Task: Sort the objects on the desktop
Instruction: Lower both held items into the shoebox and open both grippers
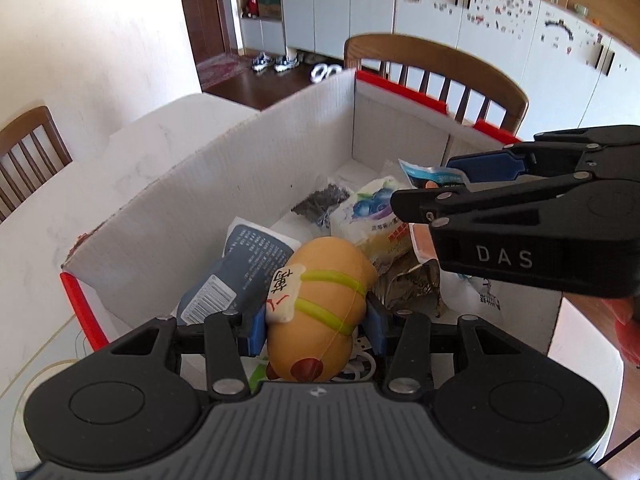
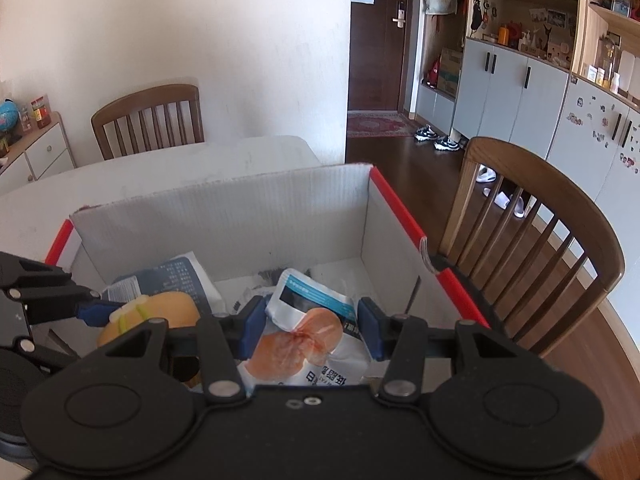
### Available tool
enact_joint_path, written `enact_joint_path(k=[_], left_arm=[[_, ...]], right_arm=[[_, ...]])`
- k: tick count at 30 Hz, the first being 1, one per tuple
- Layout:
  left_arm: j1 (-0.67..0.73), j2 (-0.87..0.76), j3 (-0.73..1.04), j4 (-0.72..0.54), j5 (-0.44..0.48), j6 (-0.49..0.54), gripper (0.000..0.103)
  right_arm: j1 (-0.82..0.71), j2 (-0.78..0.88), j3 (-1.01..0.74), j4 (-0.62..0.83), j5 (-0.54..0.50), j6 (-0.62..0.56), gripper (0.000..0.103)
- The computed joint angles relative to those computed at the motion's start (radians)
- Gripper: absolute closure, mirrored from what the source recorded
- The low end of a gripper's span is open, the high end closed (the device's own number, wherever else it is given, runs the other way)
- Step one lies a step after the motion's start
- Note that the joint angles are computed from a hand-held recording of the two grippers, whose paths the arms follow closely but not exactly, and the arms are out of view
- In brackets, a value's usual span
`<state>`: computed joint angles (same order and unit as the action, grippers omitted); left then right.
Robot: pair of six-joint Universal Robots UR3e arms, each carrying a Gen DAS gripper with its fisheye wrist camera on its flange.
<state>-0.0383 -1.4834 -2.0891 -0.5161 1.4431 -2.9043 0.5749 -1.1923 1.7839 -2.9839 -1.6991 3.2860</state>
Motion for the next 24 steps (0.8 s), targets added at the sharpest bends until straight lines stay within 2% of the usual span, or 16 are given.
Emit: enact_joint_path(k=[8,21,24], left_arm=[[0.009,-0.031,0.08,-0.153,0.0,0.007,0.057],[-0.003,-0.083,0.153,-0.247,0.022,-0.008,0.055],[-0.004,-0.09,0.166,-0.269,0.022,-0.004,0.05]], right_arm=[[-0.01,0.011,0.004,0.002,0.002,-0.014,0.053],[-0.018,0.016,-0.005,0.023,0.01,-0.034,0.051],[-0.023,0.01,-0.004,0.029,0.014,-0.036,0.049]])
